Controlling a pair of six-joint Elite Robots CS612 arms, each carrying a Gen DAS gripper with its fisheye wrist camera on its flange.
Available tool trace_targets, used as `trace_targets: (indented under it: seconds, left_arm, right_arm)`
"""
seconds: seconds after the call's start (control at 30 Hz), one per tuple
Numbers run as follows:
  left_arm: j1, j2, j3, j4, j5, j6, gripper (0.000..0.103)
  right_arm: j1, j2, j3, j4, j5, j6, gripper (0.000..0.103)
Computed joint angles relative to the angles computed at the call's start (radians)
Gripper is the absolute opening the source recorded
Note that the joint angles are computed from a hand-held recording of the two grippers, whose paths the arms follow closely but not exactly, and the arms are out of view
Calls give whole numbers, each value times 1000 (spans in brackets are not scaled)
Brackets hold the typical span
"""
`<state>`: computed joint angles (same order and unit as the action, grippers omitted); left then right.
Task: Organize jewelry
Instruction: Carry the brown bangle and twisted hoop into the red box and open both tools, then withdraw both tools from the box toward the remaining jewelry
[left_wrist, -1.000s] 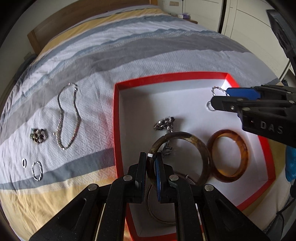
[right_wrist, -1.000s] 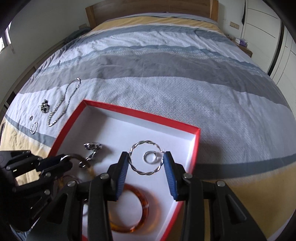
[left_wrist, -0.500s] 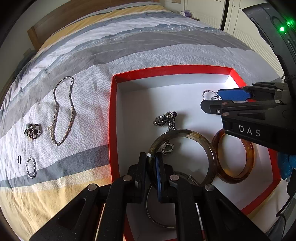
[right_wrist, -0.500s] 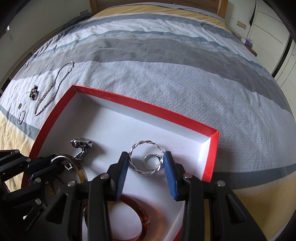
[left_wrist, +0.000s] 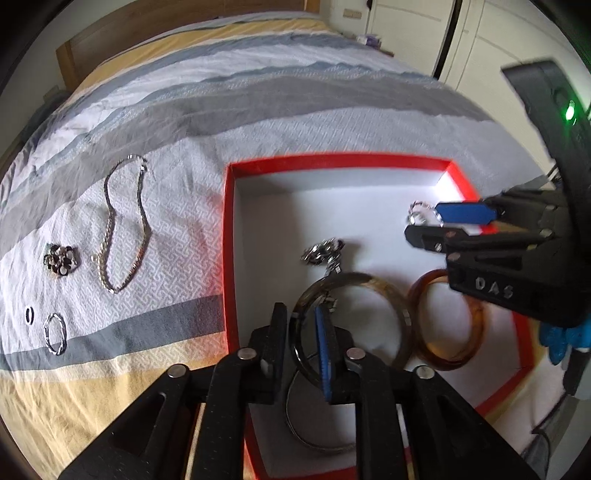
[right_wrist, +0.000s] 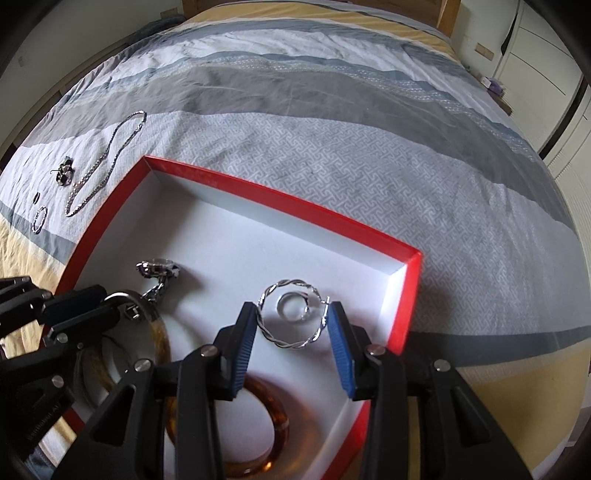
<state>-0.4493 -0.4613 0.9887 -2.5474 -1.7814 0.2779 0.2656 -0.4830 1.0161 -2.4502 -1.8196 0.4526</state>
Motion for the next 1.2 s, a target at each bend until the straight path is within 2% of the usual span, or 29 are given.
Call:
trace_targets:
  seconds: [0.1,0.27,0.47,0.63,0.73,0.9,1.07,1.2]
  left_arm:
    - [12,-22,25,-33,-57,5,31]
    - [35,-60,72,-84,-127,3,32]
    - [81,-107,137,-166,-215,-28,33]
    - [119,-129,188,-280,-222,-49,33]
    - [140,-141,207,-303,-224,-53,33]
    - [167,-164,243,-315,-177,-33,33]
    - [193,-185,279,-344,-150,-41,44]
    - [213,-196,301,-373,-132,-46,47]
  right_arm:
    - [7,-15,11,13,-20,21,40]
    - [20,-40,30,26,-40,70,43]
    - [47,-63,37,45,-71,138,44]
    - [78,-74,31,34,-100,191,44]
    - [98,-73,20,22,-115,210,44]
    - [129,-62,-18,12,-132,224,46]
    - [153,-47,-60,9,-139,220,47]
    - [172,-33,-96,10,-139,208,47]
